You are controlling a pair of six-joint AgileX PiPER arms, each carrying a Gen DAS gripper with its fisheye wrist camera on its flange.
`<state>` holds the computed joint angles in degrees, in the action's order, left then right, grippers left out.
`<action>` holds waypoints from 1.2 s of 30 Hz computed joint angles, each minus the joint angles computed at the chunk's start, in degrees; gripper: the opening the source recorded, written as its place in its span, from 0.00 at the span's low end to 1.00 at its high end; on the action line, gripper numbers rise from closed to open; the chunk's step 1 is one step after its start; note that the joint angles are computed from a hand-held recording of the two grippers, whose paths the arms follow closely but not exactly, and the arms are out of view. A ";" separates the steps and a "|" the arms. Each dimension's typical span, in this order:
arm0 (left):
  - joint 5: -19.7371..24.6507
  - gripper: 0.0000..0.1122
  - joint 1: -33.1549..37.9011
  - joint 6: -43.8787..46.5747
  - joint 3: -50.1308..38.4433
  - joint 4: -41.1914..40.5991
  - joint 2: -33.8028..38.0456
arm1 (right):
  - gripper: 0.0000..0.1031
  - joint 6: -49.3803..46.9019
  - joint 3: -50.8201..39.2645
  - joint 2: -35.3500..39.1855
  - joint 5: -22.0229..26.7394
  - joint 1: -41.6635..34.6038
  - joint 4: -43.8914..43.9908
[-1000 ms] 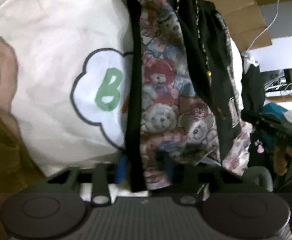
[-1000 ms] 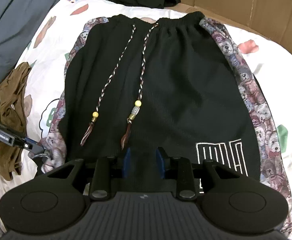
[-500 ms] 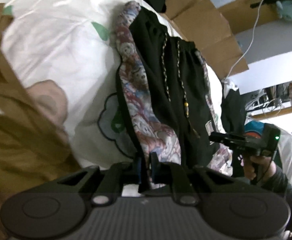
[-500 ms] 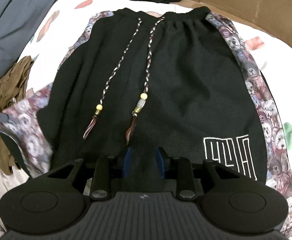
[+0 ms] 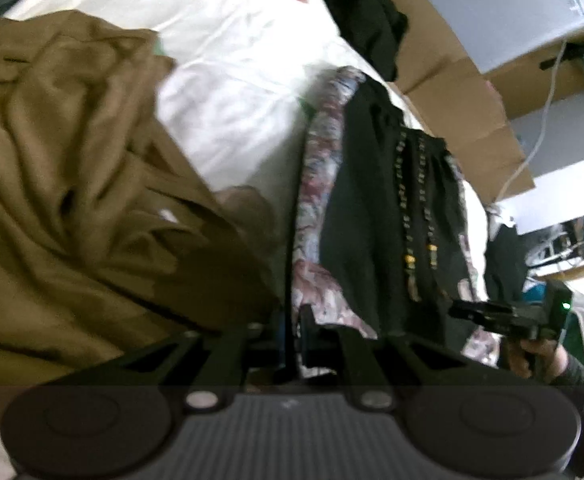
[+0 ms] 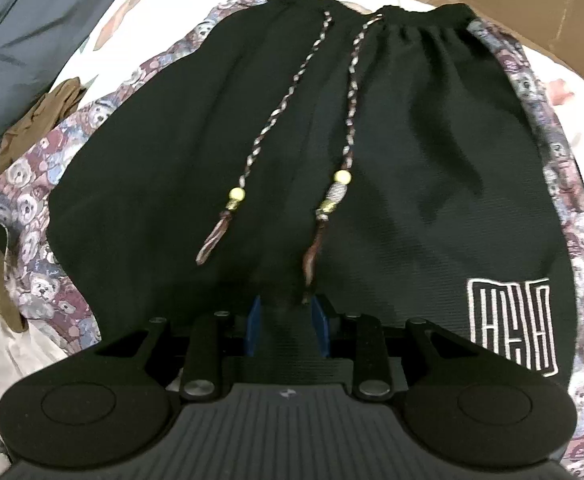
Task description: Fold clothes
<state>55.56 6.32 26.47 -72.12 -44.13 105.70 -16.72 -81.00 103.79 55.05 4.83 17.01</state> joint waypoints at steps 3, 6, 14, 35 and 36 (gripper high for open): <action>-0.85 0.06 -0.92 -1.58 -1.52 3.11 1.03 | 0.31 0.17 -0.67 0.13 0.70 0.39 -0.63; -0.51 0.06 -0.31 -2.30 -3.14 6.40 2.23 | 0.31 0.91 -1.67 0.37 1.59 0.15 -0.92; 0.02 0.39 0.13 -4.18 -6.03 9.45 4.19 | 0.31 2.53 -2.76 -0.37 3.22 2.39 -0.31; 4.91 0.06 0.21 -4.34 -6.55 17.05 3.77 | 0.37 10.14 1.92 1.53 7.68 5.33 6.71; 4.48 0.06 0.01 -4.86 -6.14 17.78 3.80 | 0.37 10.24 2.72 1.49 7.23 5.45 7.00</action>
